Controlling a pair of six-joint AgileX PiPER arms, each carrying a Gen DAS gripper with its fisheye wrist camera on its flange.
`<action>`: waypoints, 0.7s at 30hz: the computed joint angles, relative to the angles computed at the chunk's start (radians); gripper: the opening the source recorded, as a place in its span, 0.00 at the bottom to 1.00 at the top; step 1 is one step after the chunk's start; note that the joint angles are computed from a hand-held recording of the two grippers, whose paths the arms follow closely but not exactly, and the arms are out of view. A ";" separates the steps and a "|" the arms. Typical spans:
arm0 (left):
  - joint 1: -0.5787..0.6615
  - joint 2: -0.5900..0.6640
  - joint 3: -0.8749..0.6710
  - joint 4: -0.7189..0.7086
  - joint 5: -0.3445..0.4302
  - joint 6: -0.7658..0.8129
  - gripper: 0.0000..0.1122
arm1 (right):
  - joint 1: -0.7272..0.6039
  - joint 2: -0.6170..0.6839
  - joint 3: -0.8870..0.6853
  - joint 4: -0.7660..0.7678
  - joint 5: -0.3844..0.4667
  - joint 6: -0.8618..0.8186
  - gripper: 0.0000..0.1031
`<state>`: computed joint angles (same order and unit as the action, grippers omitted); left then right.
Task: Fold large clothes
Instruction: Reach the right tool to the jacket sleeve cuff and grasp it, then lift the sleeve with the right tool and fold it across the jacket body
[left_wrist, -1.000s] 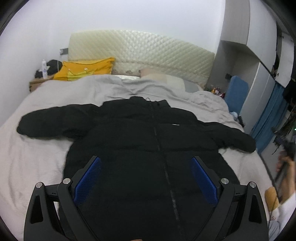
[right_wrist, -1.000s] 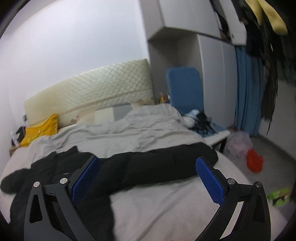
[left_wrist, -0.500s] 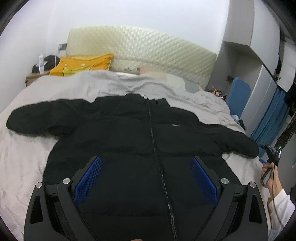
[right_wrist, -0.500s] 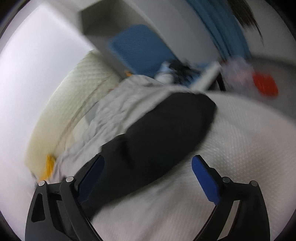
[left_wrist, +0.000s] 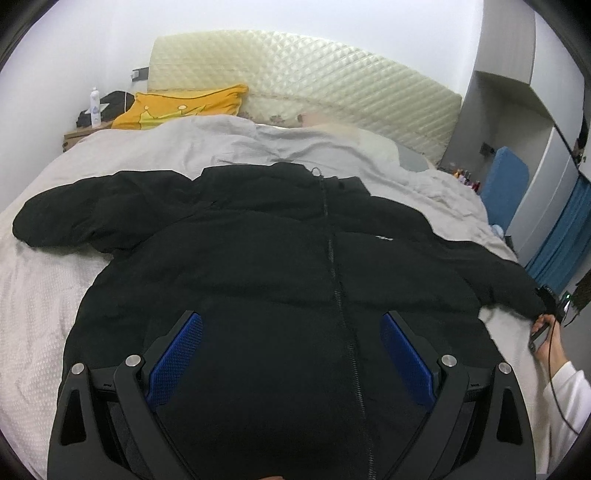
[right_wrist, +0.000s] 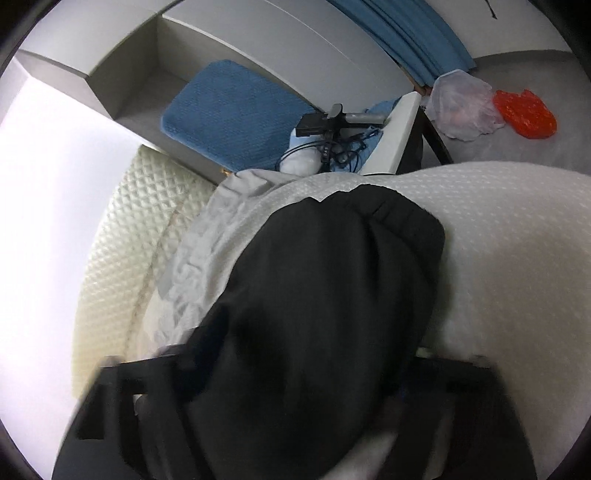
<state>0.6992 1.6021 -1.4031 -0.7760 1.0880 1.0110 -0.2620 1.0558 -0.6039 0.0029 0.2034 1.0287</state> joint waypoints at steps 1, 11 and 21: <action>-0.007 0.002 0.004 0.003 -0.018 0.003 0.87 | -0.019 0.032 -0.032 0.058 0.020 -0.087 0.32; -0.015 -0.004 0.019 0.020 -0.078 0.050 0.87 | 0.015 0.037 -0.291 -0.319 0.308 0.093 0.05; 0.083 -0.056 0.009 -0.048 -0.031 0.188 0.87 | 0.434 0.129 -0.845 -0.656 0.813 0.215 0.06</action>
